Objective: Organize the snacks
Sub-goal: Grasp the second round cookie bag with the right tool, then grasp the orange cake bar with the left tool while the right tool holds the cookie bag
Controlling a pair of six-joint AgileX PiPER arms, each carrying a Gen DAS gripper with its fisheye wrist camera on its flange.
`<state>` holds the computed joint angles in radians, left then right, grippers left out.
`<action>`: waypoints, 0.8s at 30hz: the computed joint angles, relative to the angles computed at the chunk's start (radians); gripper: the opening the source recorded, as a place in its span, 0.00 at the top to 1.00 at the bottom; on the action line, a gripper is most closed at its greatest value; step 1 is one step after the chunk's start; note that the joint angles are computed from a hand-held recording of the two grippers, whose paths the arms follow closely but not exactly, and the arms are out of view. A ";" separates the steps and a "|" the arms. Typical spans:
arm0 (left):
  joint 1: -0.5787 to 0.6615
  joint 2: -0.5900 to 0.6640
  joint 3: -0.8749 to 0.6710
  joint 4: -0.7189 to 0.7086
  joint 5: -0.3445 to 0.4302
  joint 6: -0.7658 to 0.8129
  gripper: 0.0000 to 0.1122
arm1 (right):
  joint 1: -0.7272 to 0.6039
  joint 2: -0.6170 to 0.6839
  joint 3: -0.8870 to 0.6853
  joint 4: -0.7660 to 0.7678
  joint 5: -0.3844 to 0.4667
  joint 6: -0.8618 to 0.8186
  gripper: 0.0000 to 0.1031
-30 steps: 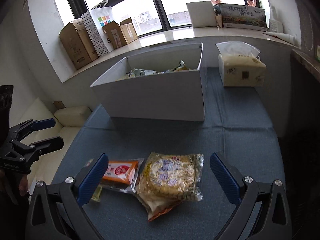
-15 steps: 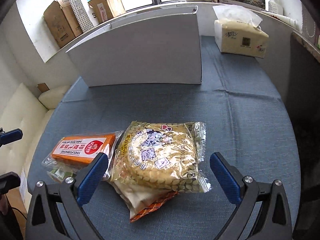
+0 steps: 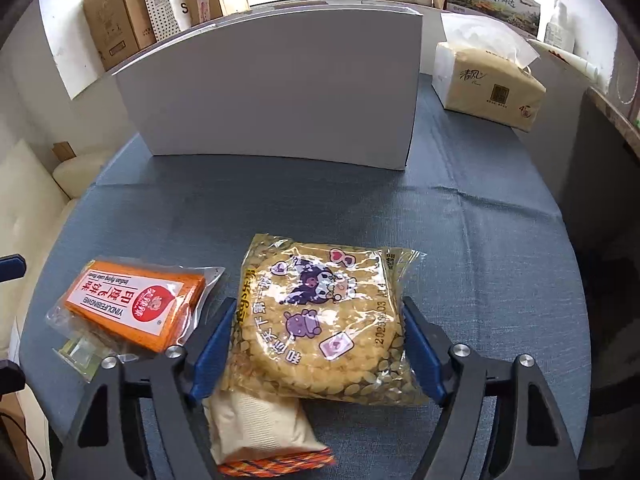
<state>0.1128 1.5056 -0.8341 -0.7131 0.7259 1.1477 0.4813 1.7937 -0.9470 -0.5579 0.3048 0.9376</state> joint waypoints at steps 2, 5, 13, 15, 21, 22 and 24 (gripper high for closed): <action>0.003 0.044 -0.044 -0.002 0.043 0.046 0.08 | -0.022 -0.015 0.019 0.078 -0.035 -0.092 0.23; 0.007 0.126 -0.138 0.005 0.132 0.128 0.08 | -0.064 -0.054 0.059 0.197 -0.094 -0.223 0.24; -0.061 0.359 -0.416 0.100 0.319 0.219 0.08 | -0.107 -0.274 0.191 0.302 -0.140 -0.348 0.23; -0.079 0.434 -0.506 0.144 0.418 0.226 0.08 | -0.102 -0.324 0.212 0.250 -0.115 -0.307 0.23; -0.154 0.544 -0.616 0.259 0.419 0.199 0.09 | -0.109 -0.415 0.249 0.227 -0.076 -0.273 0.23; -0.162 0.566 -0.638 0.270 0.424 0.184 0.09 | -0.111 -0.423 0.254 0.220 -0.074 -0.263 0.23; -0.167 0.572 -0.647 0.252 0.413 0.209 0.09 | -0.108 -0.422 0.253 0.191 -0.066 -0.226 0.23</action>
<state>-0.0543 2.0773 -1.4814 -0.4609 1.1392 1.3566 0.3732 1.3718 -0.6936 -0.3673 0.2383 0.7119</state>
